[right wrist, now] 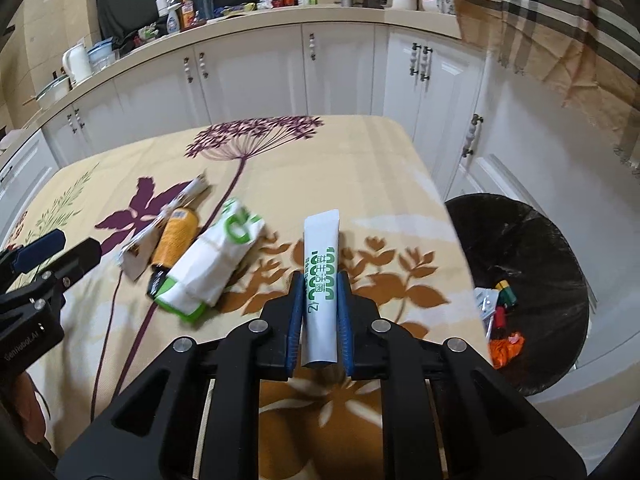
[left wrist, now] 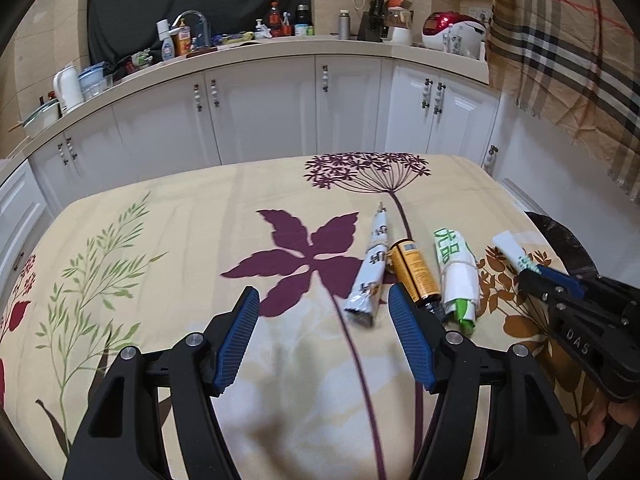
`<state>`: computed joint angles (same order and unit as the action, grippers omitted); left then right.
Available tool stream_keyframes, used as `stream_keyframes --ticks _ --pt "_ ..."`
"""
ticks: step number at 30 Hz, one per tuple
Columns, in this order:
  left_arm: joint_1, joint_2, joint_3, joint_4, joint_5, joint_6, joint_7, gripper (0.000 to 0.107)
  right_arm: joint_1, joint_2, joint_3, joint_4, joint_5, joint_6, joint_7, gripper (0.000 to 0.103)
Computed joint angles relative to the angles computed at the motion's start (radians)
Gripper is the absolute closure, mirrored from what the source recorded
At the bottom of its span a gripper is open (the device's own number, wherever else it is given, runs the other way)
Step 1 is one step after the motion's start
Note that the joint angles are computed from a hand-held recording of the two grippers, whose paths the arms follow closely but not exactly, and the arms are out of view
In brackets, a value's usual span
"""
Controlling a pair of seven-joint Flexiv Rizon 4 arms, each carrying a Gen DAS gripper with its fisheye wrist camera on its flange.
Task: Collect trash
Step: 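Grasp the white tube tied with string with the left tool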
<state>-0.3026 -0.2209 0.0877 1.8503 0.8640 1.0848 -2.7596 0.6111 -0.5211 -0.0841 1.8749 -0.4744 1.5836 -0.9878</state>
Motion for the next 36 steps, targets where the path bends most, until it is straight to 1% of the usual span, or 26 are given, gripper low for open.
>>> stream_keyframes --ticks 4,9,12,13,14,15,16,17,18,19,24,29,32,36 --pt "0.009 -0.035 -0.006 -0.031 -0.031 -0.001 0.048 0.042 -0.014 -0.013 0.002 -0.023 0.009 0.004 -0.004 0.087" --pt "0.028 -0.079 0.000 -0.050 -0.127 0.027 0.143 0.042 -0.045 -0.033 0.026 -0.058 0.026 0.002 -0.022 0.087" --pt "0.020 -0.100 0.015 -0.062 -0.162 0.027 0.188 0.042 -0.059 -0.043 0.040 -0.075 0.037 -0.004 -0.033 0.087" --pt "0.014 -0.105 0.021 -0.066 -0.167 0.025 0.198 0.044 -0.061 -0.045 0.042 -0.078 0.039 -0.004 -0.035 0.087" --pt "0.011 -0.109 0.025 -0.068 -0.174 0.025 0.209 0.051 -0.066 -0.048 0.047 -0.083 0.042 -0.006 -0.039 0.087" --pt "0.010 -0.113 0.027 -0.068 -0.185 0.027 0.224 0.061 -0.071 -0.050 0.052 -0.086 0.046 -0.006 -0.043 0.087" --pt "0.012 -0.117 0.027 -0.067 -0.200 0.031 0.241 0.067 -0.073 -0.052 0.054 -0.088 0.048 -0.006 -0.046 0.087" --pt "0.013 -0.120 0.027 -0.065 -0.214 0.038 0.258 0.077 -0.076 -0.053 0.059 -0.090 0.051 -0.007 -0.050 0.087" --pt "0.015 -0.122 0.027 -0.060 -0.228 0.047 0.276 0.084 -0.076 -0.053 0.059 -0.091 0.054 -0.008 -0.051 0.087" --pt "0.012 -0.123 0.030 -0.056 -0.235 0.054 0.288 0.085 -0.079 -0.054 0.062 -0.091 0.056 -0.007 -0.054 0.087" --pt "-0.028 -0.116 0.067 -0.054 -0.202 0.055 0.256 0.087 -0.074 -0.051 0.054 -0.081 0.067 0.017 -0.061 0.087" --pt "-0.052 -0.078 0.081 -0.038 -0.147 0.045 0.182 0.088 -0.049 -0.034 0.020 -0.050 0.080 0.055 -0.059 0.087" --pt "-0.061 -0.051 0.074 -0.040 -0.097 0.028 0.134 0.088 -0.023 -0.016 -0.014 -0.024 0.089 0.081 -0.057 0.087" --pt "-0.052 -0.030 0.044 -0.048 -0.056 0.027 0.098 0.088 0.033 0.010 -0.086 0.015 0.110 0.122 -0.059 0.087"
